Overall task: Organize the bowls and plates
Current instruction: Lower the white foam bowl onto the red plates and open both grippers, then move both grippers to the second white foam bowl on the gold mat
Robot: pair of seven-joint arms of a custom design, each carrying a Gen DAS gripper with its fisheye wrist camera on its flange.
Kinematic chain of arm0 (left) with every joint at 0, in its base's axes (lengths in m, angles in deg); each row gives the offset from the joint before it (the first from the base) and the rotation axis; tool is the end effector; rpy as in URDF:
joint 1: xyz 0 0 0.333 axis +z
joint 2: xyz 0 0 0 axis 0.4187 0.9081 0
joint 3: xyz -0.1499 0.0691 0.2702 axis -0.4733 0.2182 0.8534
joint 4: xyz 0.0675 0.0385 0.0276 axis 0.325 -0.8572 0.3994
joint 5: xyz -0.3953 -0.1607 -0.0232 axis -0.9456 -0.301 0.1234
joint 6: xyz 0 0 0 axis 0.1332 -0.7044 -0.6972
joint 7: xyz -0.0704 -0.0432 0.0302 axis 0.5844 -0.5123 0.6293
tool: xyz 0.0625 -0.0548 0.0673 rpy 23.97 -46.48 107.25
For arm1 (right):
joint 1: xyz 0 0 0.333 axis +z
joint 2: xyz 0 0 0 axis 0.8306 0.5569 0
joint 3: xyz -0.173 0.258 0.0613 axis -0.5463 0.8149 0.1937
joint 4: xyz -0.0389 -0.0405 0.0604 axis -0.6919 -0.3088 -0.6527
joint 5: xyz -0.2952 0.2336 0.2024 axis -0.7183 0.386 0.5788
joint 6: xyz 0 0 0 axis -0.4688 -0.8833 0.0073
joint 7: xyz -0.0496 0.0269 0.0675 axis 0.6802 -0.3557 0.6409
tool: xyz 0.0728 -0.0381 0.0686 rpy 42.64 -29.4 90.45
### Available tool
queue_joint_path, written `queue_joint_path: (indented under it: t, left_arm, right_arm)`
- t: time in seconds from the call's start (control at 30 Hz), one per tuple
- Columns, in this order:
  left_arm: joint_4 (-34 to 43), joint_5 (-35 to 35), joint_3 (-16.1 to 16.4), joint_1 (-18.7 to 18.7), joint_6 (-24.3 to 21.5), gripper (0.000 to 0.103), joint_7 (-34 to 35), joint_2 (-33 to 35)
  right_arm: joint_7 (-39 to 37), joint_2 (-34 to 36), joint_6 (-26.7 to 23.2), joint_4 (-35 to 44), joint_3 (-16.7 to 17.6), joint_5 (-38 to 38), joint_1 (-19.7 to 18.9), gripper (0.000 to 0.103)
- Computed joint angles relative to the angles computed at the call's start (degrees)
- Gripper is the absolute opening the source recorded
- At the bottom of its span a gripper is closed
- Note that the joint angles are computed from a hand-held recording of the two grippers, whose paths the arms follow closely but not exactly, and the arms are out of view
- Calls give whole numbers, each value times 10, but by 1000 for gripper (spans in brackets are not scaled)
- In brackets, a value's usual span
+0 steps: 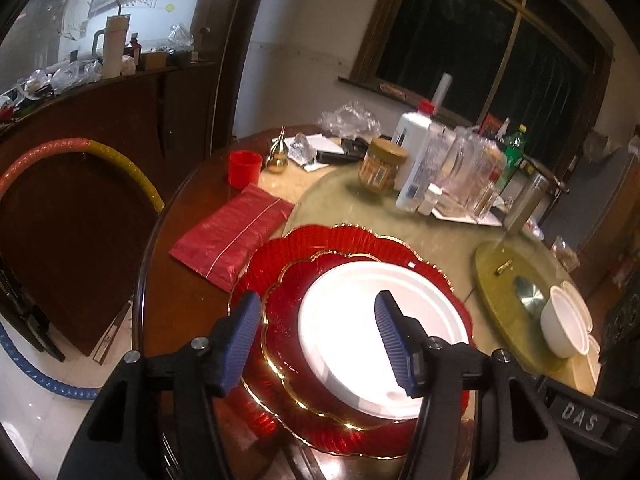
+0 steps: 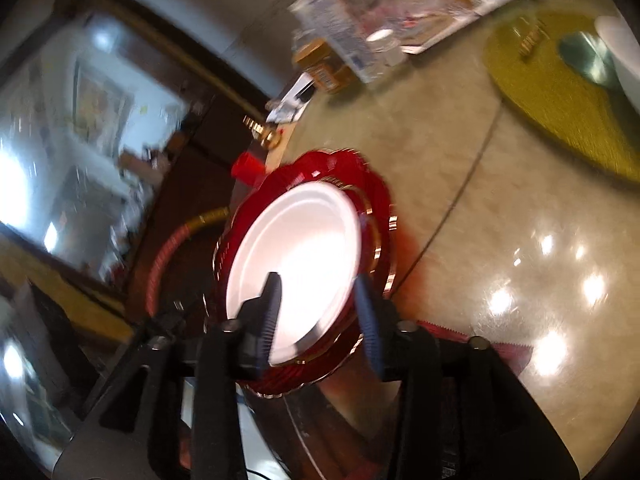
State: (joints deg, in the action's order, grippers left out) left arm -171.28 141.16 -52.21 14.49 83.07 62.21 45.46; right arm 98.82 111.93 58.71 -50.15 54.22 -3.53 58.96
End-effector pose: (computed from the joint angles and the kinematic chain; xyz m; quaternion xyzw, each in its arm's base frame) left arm 0.6434 -0.1730 0.3831 -0.8166 0.3780 -0.3150 0.3017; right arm 0.7437 0.1854 0.3628 -0.7540 0.5113 0.1084 0.3978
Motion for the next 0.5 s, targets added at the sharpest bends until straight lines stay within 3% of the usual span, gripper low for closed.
queue_joint_path:
  t: [0.1,0.3,0.4,0.5]
  left_arm:
    - [-1,14,0,-4,-11,62,-11,-4]
    - [-5,58,-5,-5,-24,68,-59,-13]
    - [-2,72,-11,-6,-29,80,-64,-13]
    - [9,70,-18,-6,-25,81,-44,-6]
  right_arm:
    - [-33,-23,54,-31,8,37,-6,40]
    - [-43,-25,73,-41,11,115,-32,40]
    - [-35,-29,93,-48,6,140,-36,41]
    - [-16,-32,103,-53,-3,148,-39,64]
